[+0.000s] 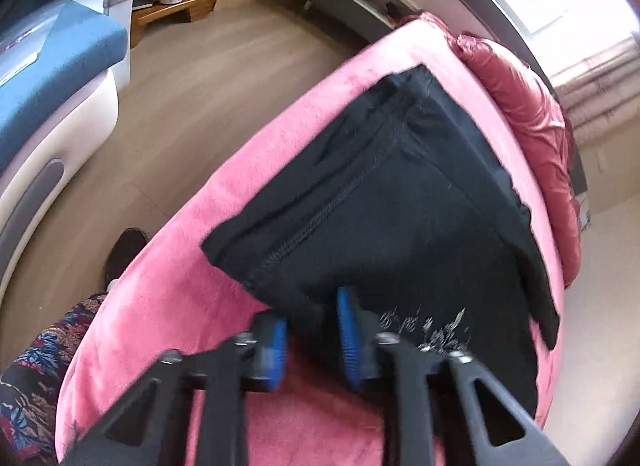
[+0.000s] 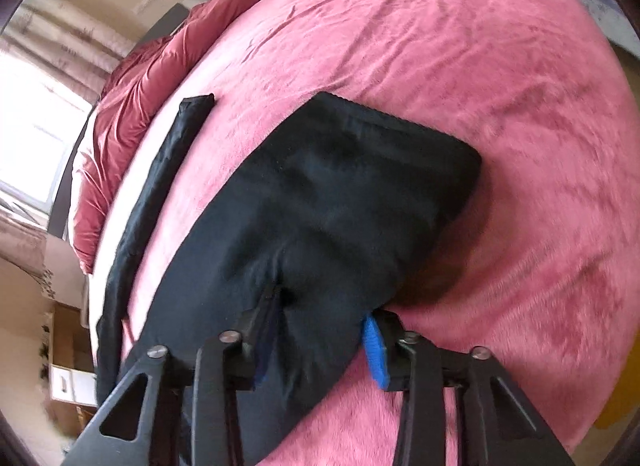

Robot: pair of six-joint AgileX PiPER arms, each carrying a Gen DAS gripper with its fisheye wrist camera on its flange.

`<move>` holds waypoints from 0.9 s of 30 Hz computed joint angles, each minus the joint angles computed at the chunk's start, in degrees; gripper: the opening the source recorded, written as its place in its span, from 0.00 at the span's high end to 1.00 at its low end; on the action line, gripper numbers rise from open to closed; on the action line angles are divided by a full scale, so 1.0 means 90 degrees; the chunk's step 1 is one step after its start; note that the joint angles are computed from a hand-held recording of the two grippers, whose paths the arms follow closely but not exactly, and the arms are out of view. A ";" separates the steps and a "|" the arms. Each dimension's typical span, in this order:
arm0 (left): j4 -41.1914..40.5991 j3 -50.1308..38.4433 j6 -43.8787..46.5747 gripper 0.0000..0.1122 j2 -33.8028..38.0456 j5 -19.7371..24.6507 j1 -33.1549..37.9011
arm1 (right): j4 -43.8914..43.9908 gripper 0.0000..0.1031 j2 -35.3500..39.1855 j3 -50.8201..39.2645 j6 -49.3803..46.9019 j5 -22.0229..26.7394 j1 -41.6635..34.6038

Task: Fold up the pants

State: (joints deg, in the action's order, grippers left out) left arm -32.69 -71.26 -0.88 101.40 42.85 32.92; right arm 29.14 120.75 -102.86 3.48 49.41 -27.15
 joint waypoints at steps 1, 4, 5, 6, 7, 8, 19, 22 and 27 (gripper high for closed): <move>0.0050 0.0024 -0.0008 0.90 -0.0065 -0.0048 0.0003 | -0.0080 0.81 0.0034 -0.0108 -0.0003 0.0055 0.0023; 0.0071 0.0169 0.0208 0.93 -0.0373 -0.0111 0.0041 | -0.0341 0.86 -0.0032 -0.0281 -0.0134 0.0138 0.0104; 0.0069 0.0206 0.0233 0.93 -0.0472 -0.0111 0.0050 | -0.0399 0.86 -0.0073 -0.0339 -0.0186 0.0174 0.0111; 0.0014 0.0252 0.0324 0.94 -0.0615 -0.0112 0.0081 | -0.0383 0.86 -0.0116 -0.0360 -0.0235 0.0197 0.0095; -0.0009 0.0258 0.0367 0.94 -0.0686 -0.0109 0.0096 | -0.0349 0.86 -0.0182 -0.0362 -0.0301 0.0216 0.0056; -0.0035 0.0283 0.0414 0.94 -0.0787 -0.0091 0.0117 | -0.0333 0.87 -0.0239 -0.0373 -0.0346 0.0242 0.0021; -0.0550 0.1013 0.1253 0.94 -0.1961 0.0530 0.0835 | 0.0062 0.87 -0.1039 0.0412 -0.1188 0.0488 -0.0495; -0.0552 0.1329 0.1491 0.94 -0.2268 0.0789 0.1111 | 0.0169 0.87 -0.1293 0.0905 -0.1537 0.0502 -0.0747; -0.0400 0.1763 0.1703 0.94 -0.2493 0.0919 0.1271 | 0.0185 0.87 -0.1553 0.1701 -0.1906 0.0444 -0.1098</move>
